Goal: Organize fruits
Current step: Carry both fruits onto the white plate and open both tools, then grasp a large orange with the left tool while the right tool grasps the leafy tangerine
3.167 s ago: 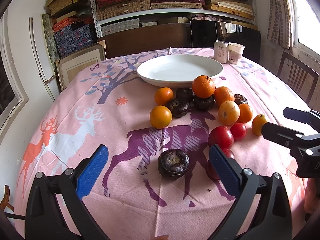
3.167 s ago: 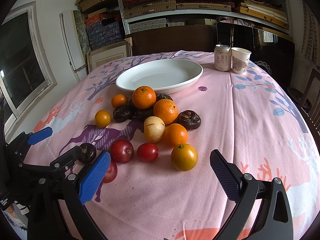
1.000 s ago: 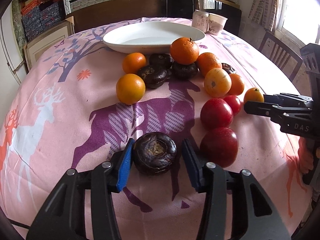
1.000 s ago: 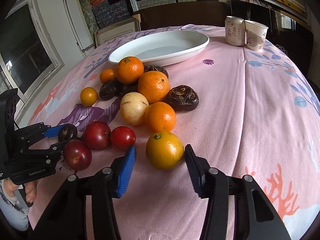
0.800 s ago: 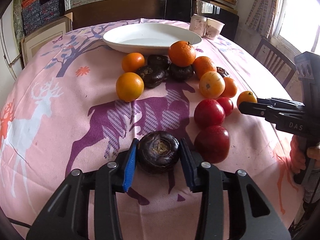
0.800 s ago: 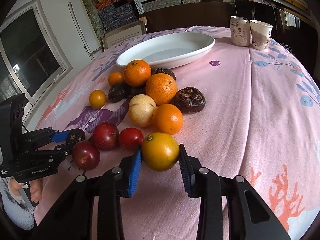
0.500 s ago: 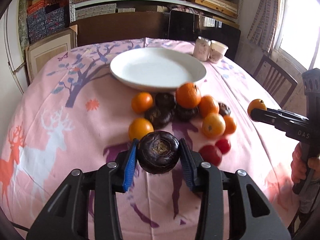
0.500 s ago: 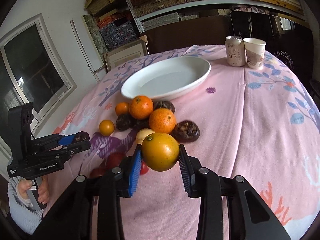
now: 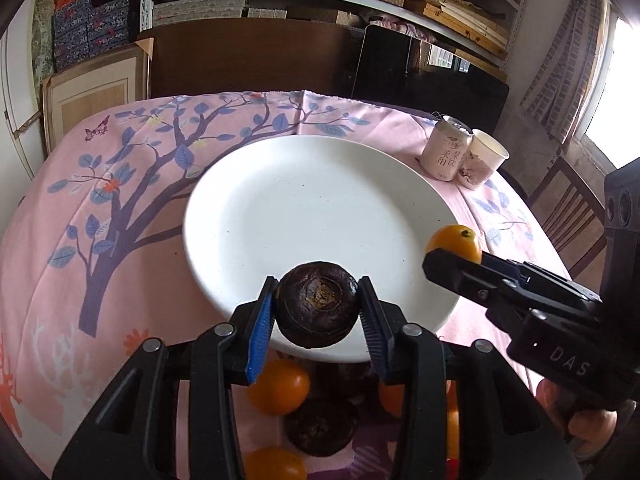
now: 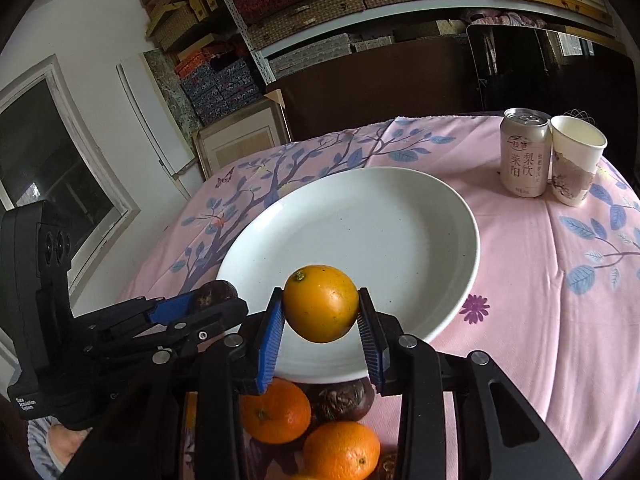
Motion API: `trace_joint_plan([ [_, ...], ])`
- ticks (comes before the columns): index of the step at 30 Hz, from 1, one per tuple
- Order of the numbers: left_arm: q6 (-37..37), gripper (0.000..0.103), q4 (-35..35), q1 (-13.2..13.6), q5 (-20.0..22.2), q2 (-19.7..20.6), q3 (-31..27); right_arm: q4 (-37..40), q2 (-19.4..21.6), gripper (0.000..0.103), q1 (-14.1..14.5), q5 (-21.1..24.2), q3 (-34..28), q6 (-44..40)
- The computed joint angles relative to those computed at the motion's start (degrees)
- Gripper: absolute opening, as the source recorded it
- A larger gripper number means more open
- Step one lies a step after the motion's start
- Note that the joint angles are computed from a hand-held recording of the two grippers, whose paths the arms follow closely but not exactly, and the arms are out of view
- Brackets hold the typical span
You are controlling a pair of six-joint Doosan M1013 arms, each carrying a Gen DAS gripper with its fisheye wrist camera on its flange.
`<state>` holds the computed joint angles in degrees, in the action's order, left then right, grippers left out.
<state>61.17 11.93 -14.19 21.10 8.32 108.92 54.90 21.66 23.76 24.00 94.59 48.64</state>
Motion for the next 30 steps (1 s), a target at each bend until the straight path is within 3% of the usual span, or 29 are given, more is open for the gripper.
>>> trace_joint_plan([
  [2, 0.81, 0.042, -0.38, 0.17, -0.51, 0.47, 0.16, -1.35, 0.47, 0.041, 0.06, -0.21, -0.17, 0.49],
  [4, 0.95, 0.054, -0.23, 0.36, -0.65, 0.58, 0.33, -0.03, 0.30, 0.054, -0.03, -1.26, 0.40, -0.37],
  [8, 1.65, 0.056, -1.81, 0.99, -1.75, -0.62, 1.46, 4.45, -0.65, 0.055, -0.61, -0.11, 1.67, -4.14],
  [11, -5.09, 0.061, 4.52, 1.00, -2.65, -2.46, 3.15, 7.08, -2.15, 0.055, -0.69, -0.33, 3.65, -7.66],
  [13, -13.02, 0.071, 11.65, 0.94, -2.89, -3.88, 4.63, 8.90, -3.29, 0.056, -0.38, -1.13, 5.24, -10.72],
  [15, -18.50, 0.071, 16.16, 1.02, -2.57, -5.05, 6.04, 8.89, -4.12, 0.056, 0.28, -1.42, 6.41, -12.80],
  [20, -21.48, 0.071, 16.20, 1.77, -1.76, -7.45, 9.72, 5.53, -5.82, 0.056, 2.68, -5.06, 8.76, -15.06],
  [24, -23.45, 0.071, 17.13, 1.49, -0.70, -8.63, 11.53, -3.61, -5.94, 0.056, 4.64, -9.14, 9.18, -9.87],
  [27, -27.45, 0.088, 21.37, 0.88, -0.62, -9.15, 11.94, -9.94, -5.42, 0.056, 5.12, -9.72, 8.80, -4.42],
  [30, -30.39, 0.089, 25.53, -0.12, 0.23, -9.34, 11.92, -12.02, -4.92, 0.056, 5.30, -9.33, 8.49, -2.58],
])
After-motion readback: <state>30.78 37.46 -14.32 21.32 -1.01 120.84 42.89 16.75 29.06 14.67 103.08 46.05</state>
